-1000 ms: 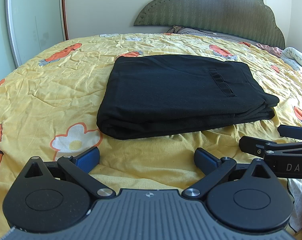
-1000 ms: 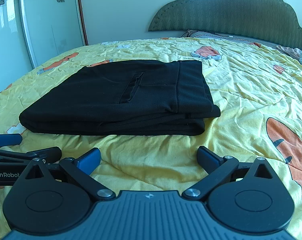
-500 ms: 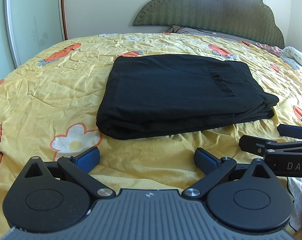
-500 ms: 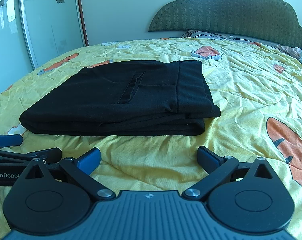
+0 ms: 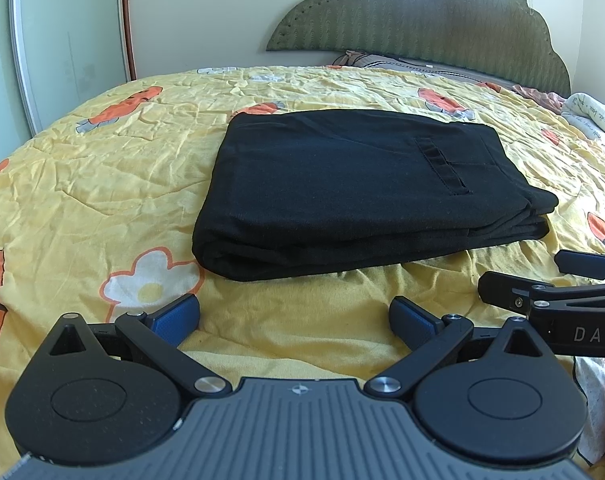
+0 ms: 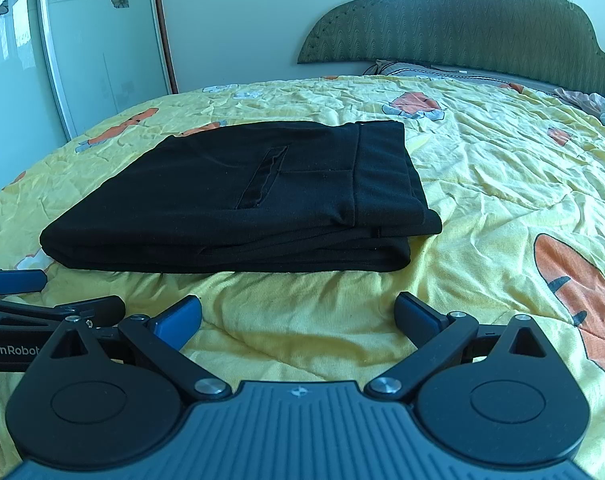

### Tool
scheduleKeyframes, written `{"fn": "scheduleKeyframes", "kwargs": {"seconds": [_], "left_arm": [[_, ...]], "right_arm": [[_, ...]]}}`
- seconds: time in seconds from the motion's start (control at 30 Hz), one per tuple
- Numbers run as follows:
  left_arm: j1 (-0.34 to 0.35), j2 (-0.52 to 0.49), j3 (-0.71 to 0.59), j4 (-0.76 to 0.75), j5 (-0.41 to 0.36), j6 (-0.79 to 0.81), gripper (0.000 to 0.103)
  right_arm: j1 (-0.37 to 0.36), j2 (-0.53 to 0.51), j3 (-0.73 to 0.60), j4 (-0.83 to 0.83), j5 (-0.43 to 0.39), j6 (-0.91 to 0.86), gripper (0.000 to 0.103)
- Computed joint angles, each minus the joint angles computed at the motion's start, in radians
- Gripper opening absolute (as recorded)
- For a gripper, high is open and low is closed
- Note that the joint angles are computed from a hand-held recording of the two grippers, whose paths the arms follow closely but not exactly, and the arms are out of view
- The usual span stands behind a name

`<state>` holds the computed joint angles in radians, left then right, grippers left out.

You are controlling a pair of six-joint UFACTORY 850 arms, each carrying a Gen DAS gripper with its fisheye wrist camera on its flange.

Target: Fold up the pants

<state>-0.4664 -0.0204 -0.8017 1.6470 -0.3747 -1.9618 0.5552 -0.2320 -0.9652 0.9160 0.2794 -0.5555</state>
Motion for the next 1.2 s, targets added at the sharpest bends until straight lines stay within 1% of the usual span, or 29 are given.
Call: {"fn": "scheduleKeyframes", "kwargs": {"seconds": [0.17,0.3,1.2], "left_arm": [[0.003,0.005,0.011,0.052,0.003,-0.050,0.103],[0.001,0.006,0.015,0.061,-0.001,-0.057,0.103],[0.000,0.007,0.015,0.059,-0.003,-0.057,0.103]], "right_arm": [[0.000,0.000,0.000,0.000,0.000,0.000,0.103],[0.000,0.000,0.000,0.000,0.000,0.000,0.103],[0.000,0.000,0.000,-0.005,0.000,0.006,0.103]]}}
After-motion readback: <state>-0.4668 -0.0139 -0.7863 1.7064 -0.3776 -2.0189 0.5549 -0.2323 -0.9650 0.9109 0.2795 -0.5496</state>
